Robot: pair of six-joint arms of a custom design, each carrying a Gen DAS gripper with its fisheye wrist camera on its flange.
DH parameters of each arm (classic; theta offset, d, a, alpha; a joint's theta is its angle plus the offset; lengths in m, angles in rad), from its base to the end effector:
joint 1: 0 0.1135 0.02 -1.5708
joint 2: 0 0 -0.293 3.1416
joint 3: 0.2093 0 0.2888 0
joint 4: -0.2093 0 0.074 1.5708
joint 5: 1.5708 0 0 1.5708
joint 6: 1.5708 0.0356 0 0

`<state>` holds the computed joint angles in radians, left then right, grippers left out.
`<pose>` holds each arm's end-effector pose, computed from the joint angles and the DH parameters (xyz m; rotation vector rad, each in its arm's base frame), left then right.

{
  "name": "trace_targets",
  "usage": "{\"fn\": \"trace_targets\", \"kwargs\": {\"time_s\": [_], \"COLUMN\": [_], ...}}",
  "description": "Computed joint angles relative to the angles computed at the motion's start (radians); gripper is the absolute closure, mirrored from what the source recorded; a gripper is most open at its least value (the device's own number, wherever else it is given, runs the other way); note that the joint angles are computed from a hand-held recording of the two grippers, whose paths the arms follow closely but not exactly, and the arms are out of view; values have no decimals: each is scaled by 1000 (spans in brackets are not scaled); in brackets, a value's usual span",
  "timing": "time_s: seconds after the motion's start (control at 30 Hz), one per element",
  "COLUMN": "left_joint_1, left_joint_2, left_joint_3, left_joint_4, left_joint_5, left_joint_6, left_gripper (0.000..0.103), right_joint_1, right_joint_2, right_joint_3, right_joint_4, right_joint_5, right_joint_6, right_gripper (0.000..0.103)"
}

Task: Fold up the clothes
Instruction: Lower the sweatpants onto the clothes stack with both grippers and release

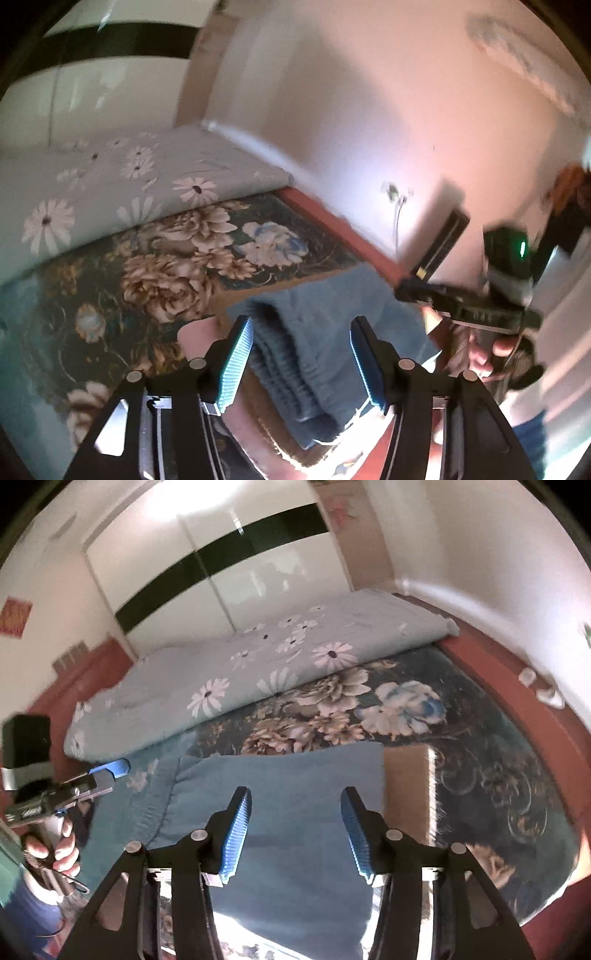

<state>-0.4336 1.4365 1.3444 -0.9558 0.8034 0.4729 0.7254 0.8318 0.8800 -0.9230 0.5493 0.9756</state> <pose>0.2768 -0.1564 0.3521 1.3106 2.0609 -1.0179 0.1387 0.0981 0.3235 0.5158 2.2335 0.1979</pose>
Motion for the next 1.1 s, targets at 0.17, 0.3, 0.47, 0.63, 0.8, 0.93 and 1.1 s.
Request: {"fn": "trace_targets", "kwargs": {"time_s": [0.17,0.3,0.47,0.63,0.8,0.93,1.1], "left_joint_1": [-44,-58,-42,-26,18,48,87], "left_joint_2": [24,57,120,133,90,-16,-97], "left_joint_3": [-28,-70,-82,-86,-90,-152,-217], "left_joint_4": [12,54,47,44,15,65,87], "left_joint_5": [-41,-93,-55,-38,16,18,10], "left_joint_6": [-8,-11,-26,-26,5,44,81], "left_gripper": [44,44,42,39,40,40,33], "right_joint_1": [-65,-92,-109,-93,11,224,459], "right_joint_2": [75,34,5,8,19,91,282], "right_joint_3": [-18,-84,-150,-167,-120,-29,79], "right_joint_4": [68,91,145,169,107,-62,-353], "right_joint_5": [-73,-92,-114,-92,20,231,369], "right_joint_6": [-68,-35,-29,-32,50,229,645], "right_gripper": [51,51,51,51,51,51,51]}}
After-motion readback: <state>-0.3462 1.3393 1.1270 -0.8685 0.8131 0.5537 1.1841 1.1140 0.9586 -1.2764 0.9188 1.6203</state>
